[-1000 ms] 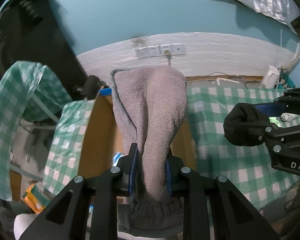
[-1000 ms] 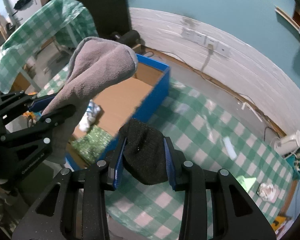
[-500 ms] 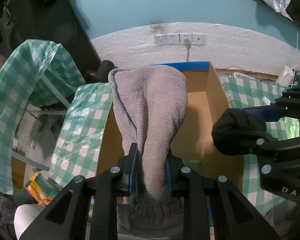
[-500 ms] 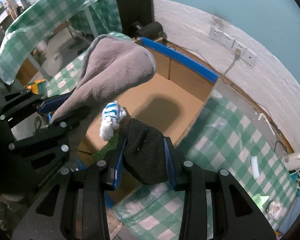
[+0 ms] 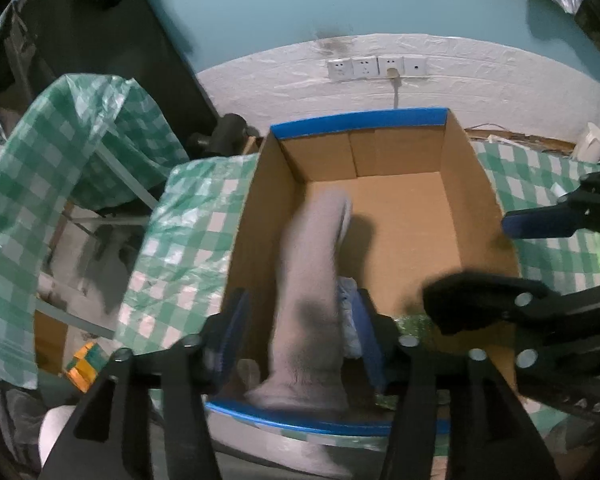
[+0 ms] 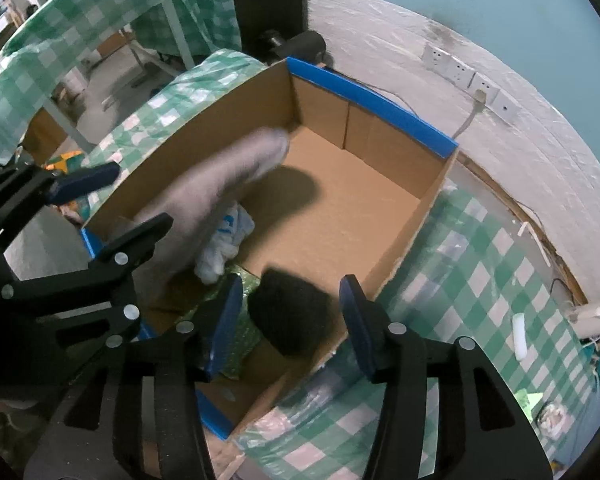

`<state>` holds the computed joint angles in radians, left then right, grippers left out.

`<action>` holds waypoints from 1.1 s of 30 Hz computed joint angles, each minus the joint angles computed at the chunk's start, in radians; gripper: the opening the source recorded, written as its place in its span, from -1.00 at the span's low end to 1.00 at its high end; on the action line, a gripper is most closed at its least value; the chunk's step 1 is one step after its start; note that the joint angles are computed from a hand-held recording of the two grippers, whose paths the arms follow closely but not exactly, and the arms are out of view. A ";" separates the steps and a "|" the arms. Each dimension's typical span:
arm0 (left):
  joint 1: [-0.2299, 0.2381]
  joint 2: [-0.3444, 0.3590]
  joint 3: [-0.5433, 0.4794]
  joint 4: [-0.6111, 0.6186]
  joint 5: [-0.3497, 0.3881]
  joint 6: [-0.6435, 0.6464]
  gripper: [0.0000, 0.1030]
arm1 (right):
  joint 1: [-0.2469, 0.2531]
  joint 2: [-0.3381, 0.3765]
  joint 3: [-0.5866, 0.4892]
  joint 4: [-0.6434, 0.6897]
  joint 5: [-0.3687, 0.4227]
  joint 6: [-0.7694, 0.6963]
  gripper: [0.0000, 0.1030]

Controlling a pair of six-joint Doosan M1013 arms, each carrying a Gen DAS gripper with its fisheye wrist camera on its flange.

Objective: Organize soft objects
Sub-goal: 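Release the towel into the box while the right tool drops the black sock inside, then move both open tools back over the tablecloth toward the remaining items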

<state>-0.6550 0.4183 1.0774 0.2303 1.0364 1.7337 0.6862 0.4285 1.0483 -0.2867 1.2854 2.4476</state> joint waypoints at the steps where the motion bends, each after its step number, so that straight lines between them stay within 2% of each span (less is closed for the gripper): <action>1: -0.001 -0.001 0.003 0.007 -0.004 -0.001 0.14 | 0.000 -0.002 0.002 -0.001 -0.001 0.005 0.01; 11: -0.007 -0.006 0.002 -0.017 -0.006 0.021 0.15 | 0.007 -0.036 0.043 -0.033 -0.008 0.047 0.10; 17: -0.018 -0.014 0.008 -0.030 -0.018 0.040 0.24 | 0.009 -0.078 0.107 -0.048 -0.014 0.092 0.11; 33: -0.064 -0.033 0.029 -0.058 -0.035 0.095 0.26 | 0.022 -0.174 0.246 -0.098 -0.003 0.220 0.25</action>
<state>-0.7192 0.3857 1.1064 0.1726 1.0013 1.8289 0.7080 0.2542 1.2940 -0.3846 1.2822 2.6675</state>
